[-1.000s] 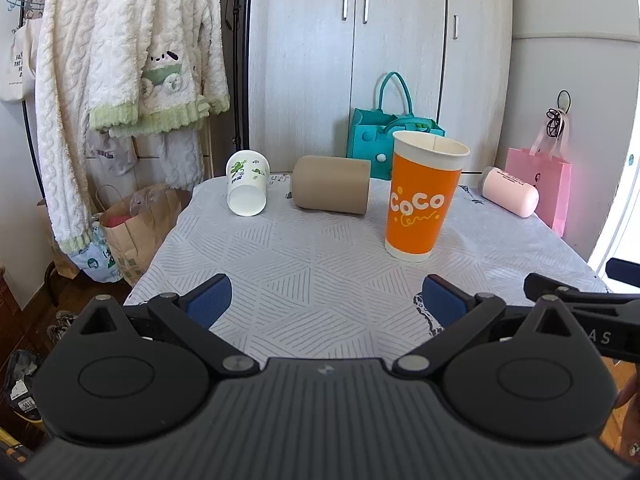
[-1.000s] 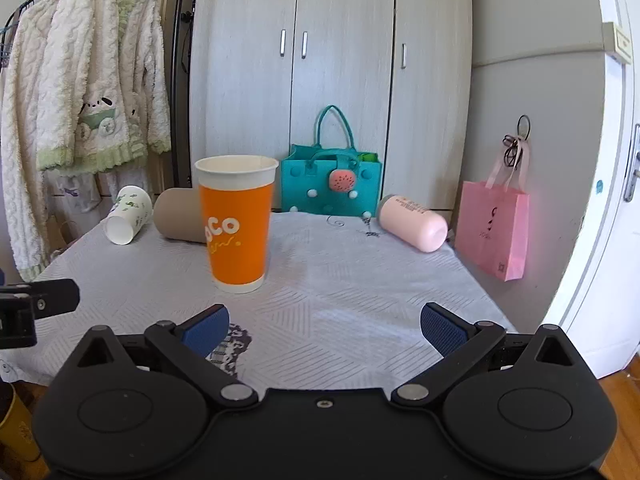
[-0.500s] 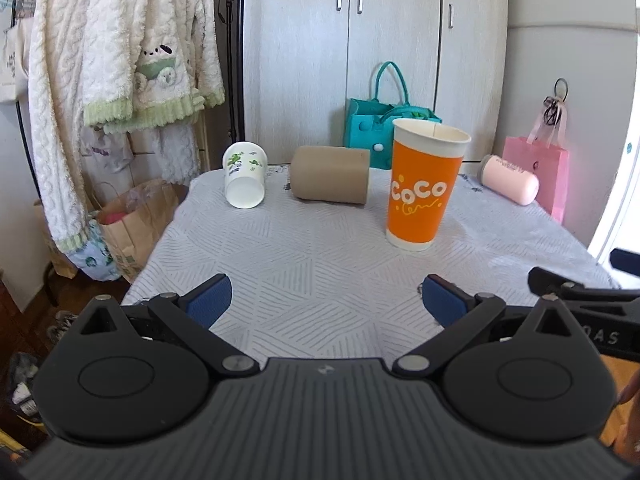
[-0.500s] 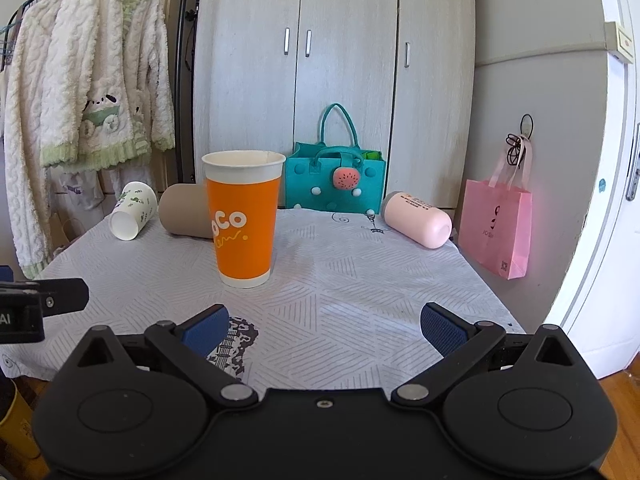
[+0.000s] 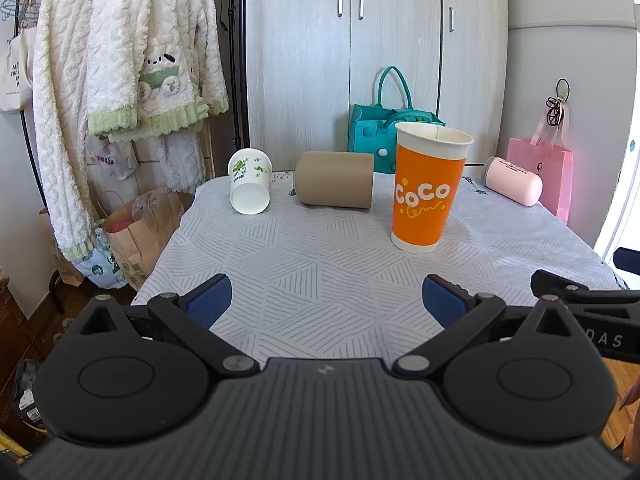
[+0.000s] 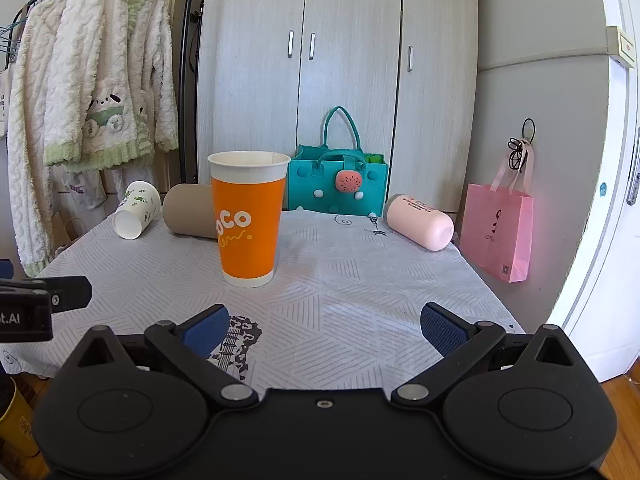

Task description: Flip cup upright

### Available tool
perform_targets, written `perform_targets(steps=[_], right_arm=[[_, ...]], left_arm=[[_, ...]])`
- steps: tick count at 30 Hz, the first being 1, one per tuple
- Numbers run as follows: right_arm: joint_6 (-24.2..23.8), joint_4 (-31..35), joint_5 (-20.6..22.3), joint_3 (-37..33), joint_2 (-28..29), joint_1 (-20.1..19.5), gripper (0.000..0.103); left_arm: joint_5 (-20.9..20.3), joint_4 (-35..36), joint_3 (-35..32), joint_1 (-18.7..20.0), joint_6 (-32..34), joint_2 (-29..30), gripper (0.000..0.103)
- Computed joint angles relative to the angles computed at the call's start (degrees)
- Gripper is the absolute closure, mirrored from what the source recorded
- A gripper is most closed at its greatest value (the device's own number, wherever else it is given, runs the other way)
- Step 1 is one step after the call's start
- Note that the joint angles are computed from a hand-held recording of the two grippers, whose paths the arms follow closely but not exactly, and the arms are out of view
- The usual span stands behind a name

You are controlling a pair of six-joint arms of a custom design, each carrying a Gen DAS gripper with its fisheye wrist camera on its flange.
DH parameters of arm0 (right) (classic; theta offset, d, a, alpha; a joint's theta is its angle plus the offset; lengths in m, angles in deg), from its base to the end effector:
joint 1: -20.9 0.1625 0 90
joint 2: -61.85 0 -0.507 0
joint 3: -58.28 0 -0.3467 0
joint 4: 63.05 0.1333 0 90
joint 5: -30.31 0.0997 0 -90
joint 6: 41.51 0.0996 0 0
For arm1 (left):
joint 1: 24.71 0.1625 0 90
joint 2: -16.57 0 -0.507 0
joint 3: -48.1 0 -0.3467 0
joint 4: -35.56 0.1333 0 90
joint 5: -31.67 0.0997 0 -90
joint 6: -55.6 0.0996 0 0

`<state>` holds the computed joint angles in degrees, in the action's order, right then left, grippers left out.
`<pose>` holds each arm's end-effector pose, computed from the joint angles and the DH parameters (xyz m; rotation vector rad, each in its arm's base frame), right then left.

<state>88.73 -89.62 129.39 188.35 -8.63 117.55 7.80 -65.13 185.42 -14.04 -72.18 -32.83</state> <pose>0.1600 -0.3569 0.2042 1.0426 -2.1627 1.1408 -0.2781 -0.2807 0.0948 0.1054 1.8567 -1.3531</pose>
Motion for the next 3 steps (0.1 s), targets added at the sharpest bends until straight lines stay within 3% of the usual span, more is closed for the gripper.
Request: perform_targets(steps=[3], right_arm=[[0.19, -0.05, -0.04, 0.03, -0.01, -0.01, 0.0]], left_arm=[[-0.07, 0.28, -0.07, -0.05, -0.09, 0.05, 0.0]])
